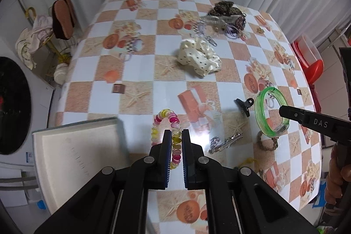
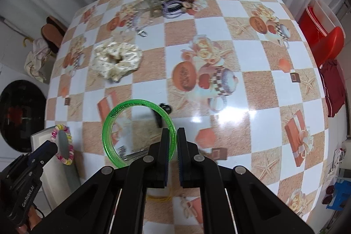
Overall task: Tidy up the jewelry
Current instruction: 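Carry both items into the white tray and open both tools to release them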
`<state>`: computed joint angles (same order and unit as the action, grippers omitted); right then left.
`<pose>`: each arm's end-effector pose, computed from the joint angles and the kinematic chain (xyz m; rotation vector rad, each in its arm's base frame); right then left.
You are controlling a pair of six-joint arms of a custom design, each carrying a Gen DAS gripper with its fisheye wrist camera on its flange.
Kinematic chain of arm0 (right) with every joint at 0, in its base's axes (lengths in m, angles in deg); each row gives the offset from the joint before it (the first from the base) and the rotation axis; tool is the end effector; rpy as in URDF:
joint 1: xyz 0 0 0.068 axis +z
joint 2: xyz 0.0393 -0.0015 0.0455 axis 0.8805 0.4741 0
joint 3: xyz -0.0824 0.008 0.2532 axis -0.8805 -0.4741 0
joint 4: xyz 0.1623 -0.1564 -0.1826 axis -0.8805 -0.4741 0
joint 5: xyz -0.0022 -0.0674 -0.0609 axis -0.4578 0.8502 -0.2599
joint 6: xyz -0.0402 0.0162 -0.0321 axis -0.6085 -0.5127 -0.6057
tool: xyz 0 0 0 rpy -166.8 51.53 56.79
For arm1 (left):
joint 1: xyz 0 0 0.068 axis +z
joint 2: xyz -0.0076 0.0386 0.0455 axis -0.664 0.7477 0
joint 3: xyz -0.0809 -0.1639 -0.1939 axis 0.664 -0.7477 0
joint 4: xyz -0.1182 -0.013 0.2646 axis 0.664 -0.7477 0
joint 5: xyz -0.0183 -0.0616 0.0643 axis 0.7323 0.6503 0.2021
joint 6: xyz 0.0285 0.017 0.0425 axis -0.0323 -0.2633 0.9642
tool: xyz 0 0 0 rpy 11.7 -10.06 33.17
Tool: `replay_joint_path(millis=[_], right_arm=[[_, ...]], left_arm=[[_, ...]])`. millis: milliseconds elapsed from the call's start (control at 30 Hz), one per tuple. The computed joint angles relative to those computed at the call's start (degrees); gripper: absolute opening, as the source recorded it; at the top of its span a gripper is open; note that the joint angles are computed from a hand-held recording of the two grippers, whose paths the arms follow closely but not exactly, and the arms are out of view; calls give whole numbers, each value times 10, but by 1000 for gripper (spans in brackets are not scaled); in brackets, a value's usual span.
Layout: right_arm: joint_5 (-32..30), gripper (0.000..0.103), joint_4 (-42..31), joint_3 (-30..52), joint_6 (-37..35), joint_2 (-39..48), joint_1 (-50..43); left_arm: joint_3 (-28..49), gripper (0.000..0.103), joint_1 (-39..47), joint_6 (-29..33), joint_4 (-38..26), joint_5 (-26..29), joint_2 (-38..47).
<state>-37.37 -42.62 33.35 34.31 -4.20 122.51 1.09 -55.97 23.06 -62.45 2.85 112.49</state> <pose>0.1321 0.2191 0.2418 0.8705 2.7301 0.1721 0.2116 -0.0625 0.2344 0.7527 2.7118 -0.3185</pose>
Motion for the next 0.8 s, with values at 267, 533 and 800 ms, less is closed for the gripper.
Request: replay_joint_path(millis=[267, 533, 800], right_arm=[[-1, 7, 13, 105, -51, 84, 6], [-28, 7, 48, 252, -140, 229, 0], [-75, 7, 65, 440, -219, 415, -2]], left_arm=[[11, 14, 139, 82, -48, 20, -17], [3, 14, 302, 176, -37, 13, 17], [-27, 14, 381, 221, 48, -23, 75]])
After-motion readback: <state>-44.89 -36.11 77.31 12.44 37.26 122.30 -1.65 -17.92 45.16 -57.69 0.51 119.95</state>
